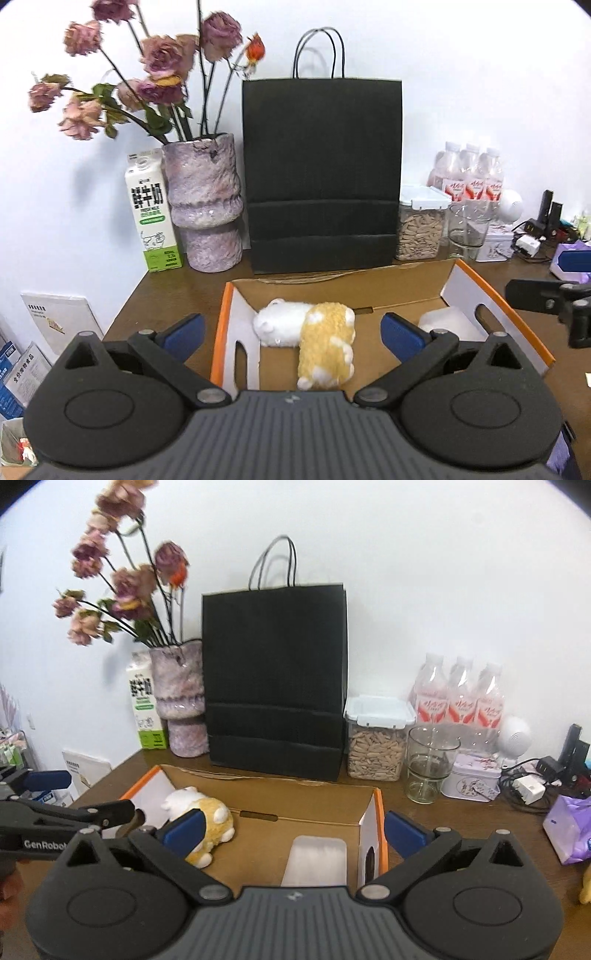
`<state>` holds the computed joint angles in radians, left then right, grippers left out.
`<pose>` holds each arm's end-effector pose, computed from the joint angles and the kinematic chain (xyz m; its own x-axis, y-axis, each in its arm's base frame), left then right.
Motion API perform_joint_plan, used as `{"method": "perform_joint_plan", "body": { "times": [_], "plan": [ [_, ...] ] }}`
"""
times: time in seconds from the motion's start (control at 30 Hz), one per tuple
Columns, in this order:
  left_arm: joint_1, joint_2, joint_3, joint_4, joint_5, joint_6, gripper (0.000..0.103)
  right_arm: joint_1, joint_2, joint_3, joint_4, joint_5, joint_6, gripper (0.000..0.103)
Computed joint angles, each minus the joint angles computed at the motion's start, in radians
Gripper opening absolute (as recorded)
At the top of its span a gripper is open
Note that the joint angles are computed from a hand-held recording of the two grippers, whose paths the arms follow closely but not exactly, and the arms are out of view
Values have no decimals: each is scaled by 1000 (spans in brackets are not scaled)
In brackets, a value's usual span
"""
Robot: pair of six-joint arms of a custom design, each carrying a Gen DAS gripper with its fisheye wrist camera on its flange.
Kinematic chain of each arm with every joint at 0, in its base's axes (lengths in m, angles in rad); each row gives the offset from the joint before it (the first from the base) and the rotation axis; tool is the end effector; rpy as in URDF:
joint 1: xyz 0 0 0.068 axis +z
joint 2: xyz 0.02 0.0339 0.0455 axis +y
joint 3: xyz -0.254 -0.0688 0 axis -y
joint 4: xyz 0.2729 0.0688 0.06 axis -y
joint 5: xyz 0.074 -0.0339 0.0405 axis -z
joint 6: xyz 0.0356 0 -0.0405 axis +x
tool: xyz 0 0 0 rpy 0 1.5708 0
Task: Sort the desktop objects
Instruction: 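Carry the plush into the cardboard box and release while the right gripper places the white box there, then grasp the iridescent plastic bag with the left gripper while the right gripper grasps the navy pouch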
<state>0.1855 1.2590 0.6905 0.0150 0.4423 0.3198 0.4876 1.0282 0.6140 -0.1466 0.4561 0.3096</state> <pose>0.2924 0.0394 0.2031 -0.4304 0.2083 -0.8783 0.3439 0.9375 0.0538 0.2305 0.1045 0.2198 -0.4753 0.0576 -0.8779 0.0564 0.9978 0.0349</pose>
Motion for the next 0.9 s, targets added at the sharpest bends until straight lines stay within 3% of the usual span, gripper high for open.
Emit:
{"method": "perform_joint_plan", "body": {
  "times": [0.3, 0.63, 0.77, 0.9],
  "plan": [
    [224, -230, -163, -92, 230, 101, 103, 223, -279, -146, -172, 187, 106, 103],
    [435, -392, -298, -211, 409, 269, 103, 469, -475, -256, -421, 365, 329, 103],
    [517, -401, -316, -285, 479, 338, 103, 582, -529, -290, -549, 428, 486, 103],
    [594, -418, -350, -320, 527, 397, 103, 749, -513, -302, -733, 517, 761, 103]
  ]
}}
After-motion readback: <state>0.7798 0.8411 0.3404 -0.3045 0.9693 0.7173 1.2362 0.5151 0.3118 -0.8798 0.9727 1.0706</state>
